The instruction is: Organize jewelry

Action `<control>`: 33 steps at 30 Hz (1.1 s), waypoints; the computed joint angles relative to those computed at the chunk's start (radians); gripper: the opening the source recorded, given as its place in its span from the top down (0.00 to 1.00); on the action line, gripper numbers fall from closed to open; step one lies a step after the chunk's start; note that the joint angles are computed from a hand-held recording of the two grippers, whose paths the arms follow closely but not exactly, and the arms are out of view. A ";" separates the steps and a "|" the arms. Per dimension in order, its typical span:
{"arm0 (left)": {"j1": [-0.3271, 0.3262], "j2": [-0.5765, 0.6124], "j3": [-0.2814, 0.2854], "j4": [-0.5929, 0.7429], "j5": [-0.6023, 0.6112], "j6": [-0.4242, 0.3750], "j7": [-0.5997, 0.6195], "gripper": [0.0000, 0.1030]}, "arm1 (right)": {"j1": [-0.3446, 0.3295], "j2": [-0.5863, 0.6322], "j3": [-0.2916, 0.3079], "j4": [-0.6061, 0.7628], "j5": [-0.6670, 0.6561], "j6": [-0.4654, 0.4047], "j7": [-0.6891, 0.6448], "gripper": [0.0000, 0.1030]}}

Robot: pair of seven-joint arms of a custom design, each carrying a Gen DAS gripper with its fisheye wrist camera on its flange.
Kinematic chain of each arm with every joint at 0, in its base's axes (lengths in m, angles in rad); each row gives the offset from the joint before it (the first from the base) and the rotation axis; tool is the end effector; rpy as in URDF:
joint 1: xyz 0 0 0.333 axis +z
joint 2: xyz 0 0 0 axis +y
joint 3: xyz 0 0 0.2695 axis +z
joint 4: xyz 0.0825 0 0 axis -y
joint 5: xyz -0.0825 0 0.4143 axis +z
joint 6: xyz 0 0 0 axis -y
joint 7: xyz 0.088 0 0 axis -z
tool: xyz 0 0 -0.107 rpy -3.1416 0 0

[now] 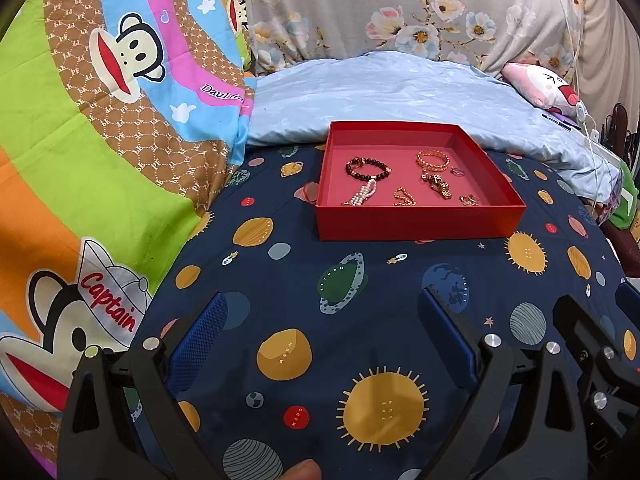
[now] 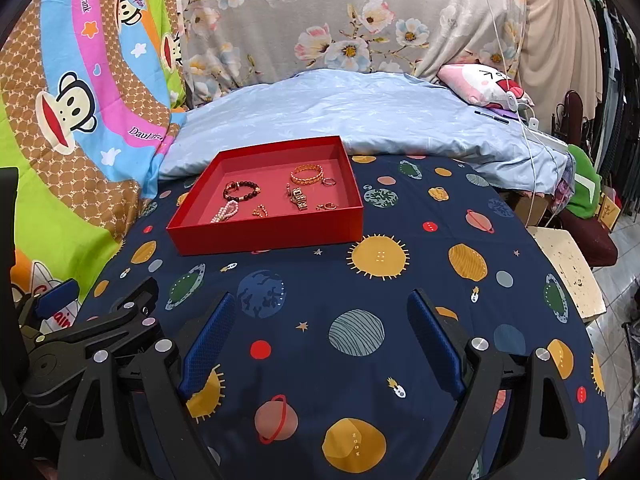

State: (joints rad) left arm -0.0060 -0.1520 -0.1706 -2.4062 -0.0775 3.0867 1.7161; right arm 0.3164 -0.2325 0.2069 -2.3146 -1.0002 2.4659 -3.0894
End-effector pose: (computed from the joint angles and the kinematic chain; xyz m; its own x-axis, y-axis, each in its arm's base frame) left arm 0.5448 -0.0916 0.4061 -0.2213 -0.9725 -0.0729 -0.6474 0.2024 -0.7348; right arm 0.4679 0.2727 0.4138 -0.3587 -0.9311 -0.0662 -0.5929 0.2820 -0.7543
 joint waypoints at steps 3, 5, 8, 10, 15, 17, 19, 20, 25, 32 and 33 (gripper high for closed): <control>-0.001 0.000 0.001 -0.001 0.001 0.004 0.002 0.09 | 0.001 -0.001 0.001 -0.002 -0.003 0.002 0.006 0.17; 0.004 -0.004 -0.003 -0.007 0.009 0.013 -0.002 0.09 | 0.001 -0.001 0.001 -0.003 -0.002 0.002 0.005 0.17; 0.011 -0.007 -0.007 -0.011 0.017 0.021 -0.006 0.09 | 0.001 -0.001 0.001 -0.004 -0.002 0.005 0.008 0.17; 0.016 -0.007 -0.012 -0.012 0.023 0.027 -0.010 0.09 | 0.001 -0.001 0.001 -0.003 -0.002 0.002 0.007 0.17; 0.009 -0.009 -0.006 -0.012 0.014 0.018 0.001 0.09 | 0.006 0.003 0.006 0.003 -0.005 -0.015 0.014 0.17; 0.010 -0.008 -0.006 -0.011 0.013 0.016 0.000 0.09 | 0.009 0.006 0.006 0.007 -0.004 -0.018 0.014 0.17; 0.020 -0.008 -0.014 -0.012 0.025 0.016 -0.014 0.09 | 0.009 0.003 0.003 0.004 -0.004 -0.015 0.013 0.17; 0.020 -0.008 -0.014 -0.013 0.026 0.016 -0.016 0.09 | 0.010 0.004 0.003 0.004 -0.003 -0.015 0.014 0.17; 0.043 -0.010 -0.029 -0.016 0.059 0.019 -0.055 0.09 | 0.011 0.005 0.003 0.006 -0.004 -0.015 0.014 0.17; 0.041 -0.011 -0.025 -0.015 0.072 0.016 -0.065 0.09 | 0.011 0.006 0.003 0.007 -0.005 -0.014 0.016 0.17; 0.041 -0.011 -0.025 -0.015 0.073 0.016 -0.066 0.09 | 0.012 0.010 0.004 0.011 -0.005 -0.015 0.017 0.17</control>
